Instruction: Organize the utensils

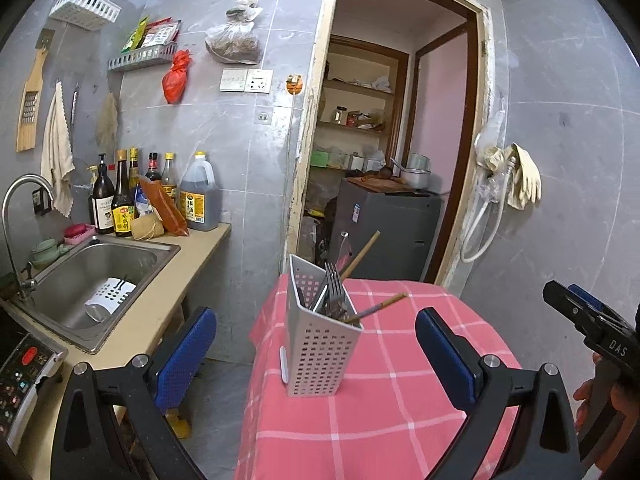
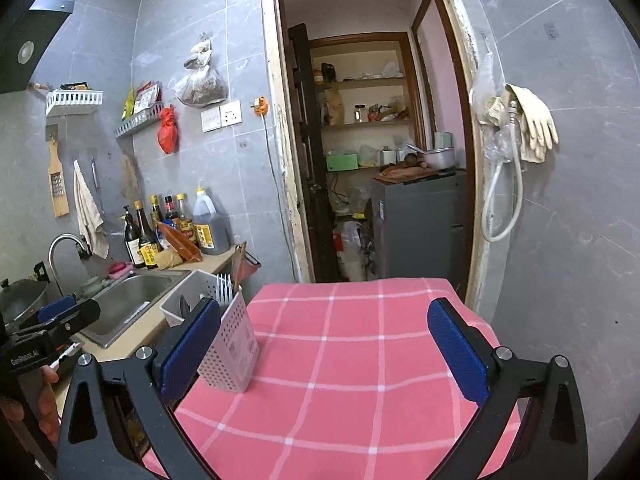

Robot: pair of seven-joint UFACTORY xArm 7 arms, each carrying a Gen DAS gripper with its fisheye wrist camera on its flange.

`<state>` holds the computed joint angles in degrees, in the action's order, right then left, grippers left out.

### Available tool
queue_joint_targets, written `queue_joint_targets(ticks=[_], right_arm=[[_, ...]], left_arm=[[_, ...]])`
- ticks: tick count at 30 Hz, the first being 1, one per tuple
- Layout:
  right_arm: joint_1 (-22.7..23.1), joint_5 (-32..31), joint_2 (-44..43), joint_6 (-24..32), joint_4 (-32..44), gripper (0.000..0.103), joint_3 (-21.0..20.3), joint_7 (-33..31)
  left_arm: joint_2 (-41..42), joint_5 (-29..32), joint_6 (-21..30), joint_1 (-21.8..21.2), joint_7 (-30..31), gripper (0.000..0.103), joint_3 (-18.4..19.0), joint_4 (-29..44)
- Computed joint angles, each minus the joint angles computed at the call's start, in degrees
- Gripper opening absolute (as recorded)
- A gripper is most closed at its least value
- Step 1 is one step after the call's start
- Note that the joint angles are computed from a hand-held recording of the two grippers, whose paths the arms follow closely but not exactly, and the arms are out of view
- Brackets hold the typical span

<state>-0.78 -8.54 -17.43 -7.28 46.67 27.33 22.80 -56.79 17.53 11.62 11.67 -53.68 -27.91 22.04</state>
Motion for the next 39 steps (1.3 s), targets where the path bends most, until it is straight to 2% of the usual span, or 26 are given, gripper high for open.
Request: queue_joint_targets(ticks=[8, 14, 20, 28, 39], right_arm=[[4.59, 1.62, -6.96, 0.71, -7.6, 0.102, -4.47, 0.33], [5.49, 2.59, -13.1, 1.77, -12.96, 0.102, -5.9, 0.88], [5.81, 2.47, -18.38, 4.26, -16.52, 0.102, -6.13, 1.58], [7.07, 1.73, -21.34, 5.85, -19.2, 0.102, -5.73, 2.87], [5.86, 0.74, -23.85, 6.67, -21.67, 0.102, -4.31, 5.49]], left_arm=[[-3.39, -0.37, 3.49, -4.88, 0.61, 0.101, 0.69, -1.95], [-6.58, -0.71, 5.13, -7.52, -0.96, 0.101, 0.06, -3.71], [-8.06, -1.25, 5.4, -10.4, -2.76, 0.101, -0.56, -5.6], [-9.54, -1.46, 7.1, -14.86, -4.85, 0.101, -1.22, -7.8], [-10.11, -0.87, 9.26, -17.63, -8.38, 0.101, -2.16, -8.84]])
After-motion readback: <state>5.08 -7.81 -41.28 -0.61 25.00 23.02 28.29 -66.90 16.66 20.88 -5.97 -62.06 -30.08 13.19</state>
